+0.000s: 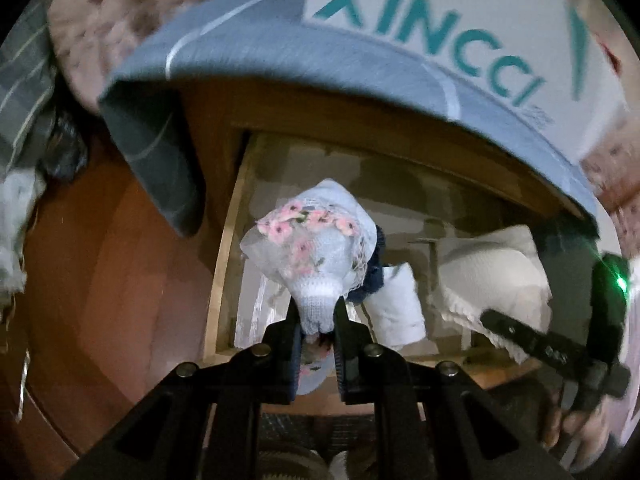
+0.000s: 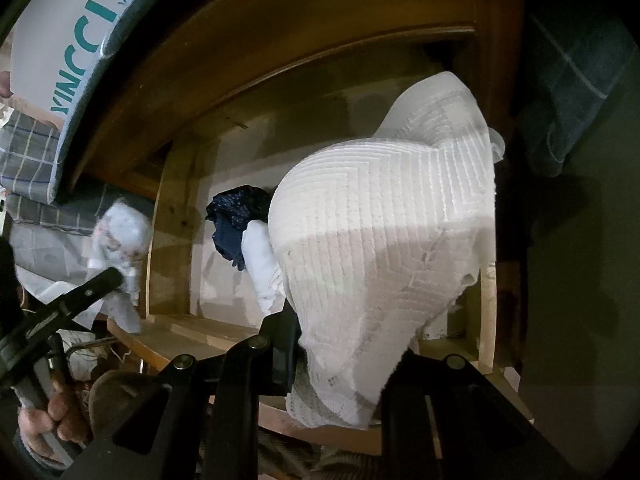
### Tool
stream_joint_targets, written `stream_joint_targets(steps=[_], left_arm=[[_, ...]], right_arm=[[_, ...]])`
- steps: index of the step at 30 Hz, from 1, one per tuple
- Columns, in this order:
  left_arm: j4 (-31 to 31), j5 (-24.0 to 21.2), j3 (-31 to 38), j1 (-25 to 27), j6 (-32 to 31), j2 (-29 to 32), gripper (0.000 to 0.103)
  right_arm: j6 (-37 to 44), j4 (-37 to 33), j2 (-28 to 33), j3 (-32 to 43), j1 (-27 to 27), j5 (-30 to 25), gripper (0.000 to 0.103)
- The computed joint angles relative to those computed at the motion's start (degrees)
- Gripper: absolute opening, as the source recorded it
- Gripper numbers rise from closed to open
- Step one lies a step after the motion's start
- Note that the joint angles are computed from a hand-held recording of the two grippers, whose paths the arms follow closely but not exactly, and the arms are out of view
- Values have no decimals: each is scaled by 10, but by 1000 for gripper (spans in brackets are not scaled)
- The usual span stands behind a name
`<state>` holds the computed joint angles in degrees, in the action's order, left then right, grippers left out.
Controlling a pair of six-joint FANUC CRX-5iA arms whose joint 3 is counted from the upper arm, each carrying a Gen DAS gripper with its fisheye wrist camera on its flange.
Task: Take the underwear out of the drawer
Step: 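Grasp the pink-floral white garment with the left gripper and lift it toward the shoebox, then lower the floral garment into the shoebox and open the left gripper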
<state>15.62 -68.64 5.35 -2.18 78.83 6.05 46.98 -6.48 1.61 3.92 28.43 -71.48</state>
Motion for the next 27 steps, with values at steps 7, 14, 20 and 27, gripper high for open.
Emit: stream_joint_targets(steps=[7, 14, 20, 27], left_arm=[[45, 1, -16, 22, -94, -48, 13], [93, -9, 6, 43, -148, -77, 13], [142, -11, 57, 51, -175, -76, 13], [167, -5, 180, 41, -144, -13, 13]], right_arm=[[2, 0, -1, 1, -1, -3, 17], [8, -4, 1, 3, -6, -5, 17], [11, -6, 1, 4, -8, -6, 17], [8, -3, 2, 4, -4, -6, 17]])
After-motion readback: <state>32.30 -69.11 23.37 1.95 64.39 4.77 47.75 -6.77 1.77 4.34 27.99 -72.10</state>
